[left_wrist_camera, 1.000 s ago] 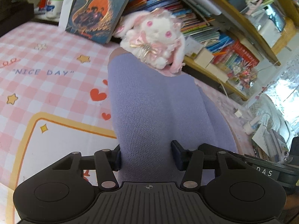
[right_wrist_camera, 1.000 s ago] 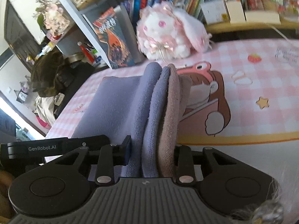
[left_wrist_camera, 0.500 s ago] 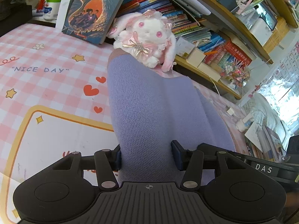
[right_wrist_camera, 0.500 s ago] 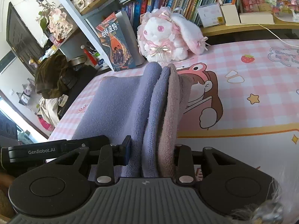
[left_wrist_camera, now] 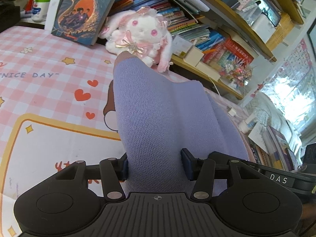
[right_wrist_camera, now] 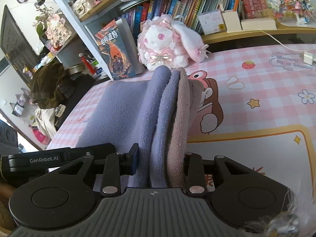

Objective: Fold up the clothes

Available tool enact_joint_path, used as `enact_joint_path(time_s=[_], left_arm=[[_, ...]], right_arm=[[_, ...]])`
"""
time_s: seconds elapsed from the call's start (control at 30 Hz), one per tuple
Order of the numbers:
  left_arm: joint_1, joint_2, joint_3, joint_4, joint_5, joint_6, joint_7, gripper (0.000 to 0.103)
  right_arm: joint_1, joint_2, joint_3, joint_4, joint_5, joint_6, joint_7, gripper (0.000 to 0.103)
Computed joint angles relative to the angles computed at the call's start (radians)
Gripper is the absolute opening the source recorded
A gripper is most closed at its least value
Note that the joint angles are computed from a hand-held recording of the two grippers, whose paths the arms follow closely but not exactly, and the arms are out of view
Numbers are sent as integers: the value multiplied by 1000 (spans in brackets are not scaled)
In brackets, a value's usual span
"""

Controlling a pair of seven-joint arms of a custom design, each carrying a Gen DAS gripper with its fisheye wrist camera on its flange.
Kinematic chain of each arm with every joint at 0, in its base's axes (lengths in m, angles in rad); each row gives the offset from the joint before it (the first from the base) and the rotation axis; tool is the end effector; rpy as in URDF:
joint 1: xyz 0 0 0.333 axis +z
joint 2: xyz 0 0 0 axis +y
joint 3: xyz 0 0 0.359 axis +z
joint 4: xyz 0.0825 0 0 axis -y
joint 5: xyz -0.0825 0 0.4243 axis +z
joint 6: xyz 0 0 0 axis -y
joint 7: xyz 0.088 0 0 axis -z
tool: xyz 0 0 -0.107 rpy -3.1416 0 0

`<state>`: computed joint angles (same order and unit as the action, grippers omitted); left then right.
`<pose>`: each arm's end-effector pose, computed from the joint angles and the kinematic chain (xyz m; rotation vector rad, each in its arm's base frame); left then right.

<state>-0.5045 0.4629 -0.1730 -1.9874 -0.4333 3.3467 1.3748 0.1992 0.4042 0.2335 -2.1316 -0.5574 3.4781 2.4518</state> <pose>0.5805 -0.3920 0.3393 -1.9666 1.8923 -1.2709 0.5699 0.3189 0.3390 -1.6412 1.4748 -0.1520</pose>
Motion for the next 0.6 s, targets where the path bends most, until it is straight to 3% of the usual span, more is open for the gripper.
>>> enact_joint_path(time_s=[0.3,0.47,0.6], left_arm=[[462,37,-404,-59,245,30,-4,50],[687,46,-568,-117,374,22,-22,50],[860,67,-687,-157,461,9,-26,50]], right_arm=[[387,-28,-280,-4,400,-39,-196,29],[597,10,-418,58,597,-80,-282,29],[741,56,-527,122,682,-119,-293,29]])
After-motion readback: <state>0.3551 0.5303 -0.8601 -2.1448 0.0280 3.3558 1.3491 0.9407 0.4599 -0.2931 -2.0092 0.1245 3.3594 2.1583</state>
